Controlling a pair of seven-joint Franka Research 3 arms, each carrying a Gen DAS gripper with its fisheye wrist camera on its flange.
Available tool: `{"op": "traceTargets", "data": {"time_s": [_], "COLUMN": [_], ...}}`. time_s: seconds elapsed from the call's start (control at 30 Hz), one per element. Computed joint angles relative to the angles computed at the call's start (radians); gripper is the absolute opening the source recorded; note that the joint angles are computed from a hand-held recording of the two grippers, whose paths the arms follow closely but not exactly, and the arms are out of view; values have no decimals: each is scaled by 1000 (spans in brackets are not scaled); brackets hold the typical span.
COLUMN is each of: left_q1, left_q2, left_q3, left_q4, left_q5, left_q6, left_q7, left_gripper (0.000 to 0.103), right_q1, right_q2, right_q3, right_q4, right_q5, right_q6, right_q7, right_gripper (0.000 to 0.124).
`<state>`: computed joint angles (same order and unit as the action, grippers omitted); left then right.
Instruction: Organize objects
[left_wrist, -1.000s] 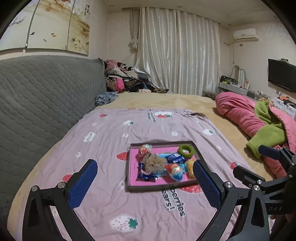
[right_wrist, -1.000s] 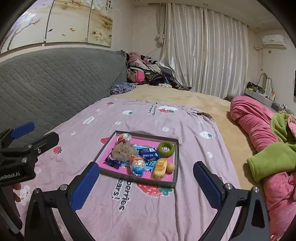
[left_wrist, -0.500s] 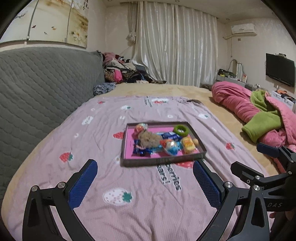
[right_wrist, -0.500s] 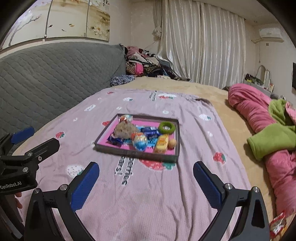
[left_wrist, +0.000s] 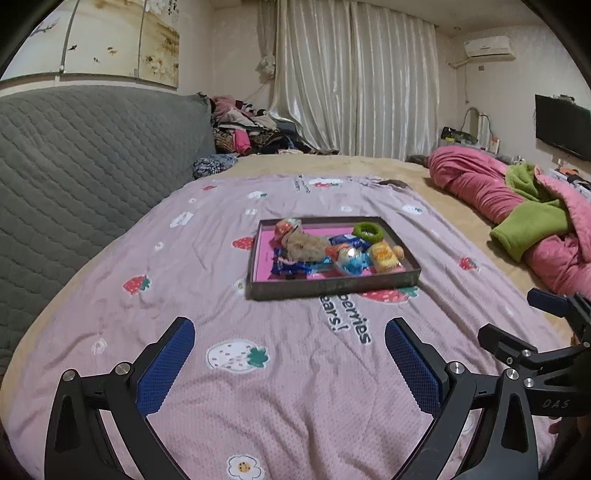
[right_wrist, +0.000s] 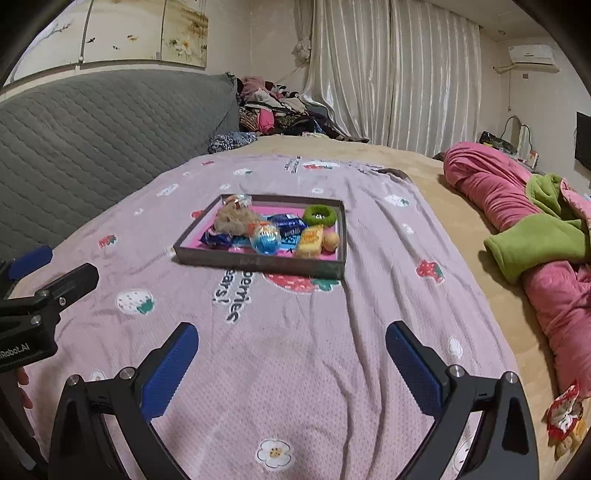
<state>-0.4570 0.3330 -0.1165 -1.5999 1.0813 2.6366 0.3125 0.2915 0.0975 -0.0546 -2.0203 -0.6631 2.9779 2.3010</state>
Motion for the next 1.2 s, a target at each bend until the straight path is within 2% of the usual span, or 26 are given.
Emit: {"op": "traceTargets", "data": {"time_s": [0.23, 0.57, 0.73, 1.0, 1.2], "left_q1": [8, -1, -4, -13, -7], "left_q2": [32, 56, 65, 80, 87], "left_q3": [1, 24, 27, 31, 33], "left_q4": [-25, -39, -38, -25, -29], "left_q5": [-41, -53, -56, -62, -63], "left_q6": [53, 71, 68, 50, 82], "left_q7": [18, 4, 6, 10, 6], "left_gripper": [103, 103, 103, 103, 103], "right_q1": [5, 25, 51, 61, 72], "right_q2": [14, 42, 50, 65, 74], "right_q3": [-8, -24, -49, -52, -63], "right_q4": [-21, -33, -37, -38, -44], "right_q5": [10, 50, 33, 74, 98], "right_q6": [8, 28, 34, 33, 42], "right_q7": [2, -17, 9, -29, -44], "right_gripper": [102, 103, 102, 102, 102]}}
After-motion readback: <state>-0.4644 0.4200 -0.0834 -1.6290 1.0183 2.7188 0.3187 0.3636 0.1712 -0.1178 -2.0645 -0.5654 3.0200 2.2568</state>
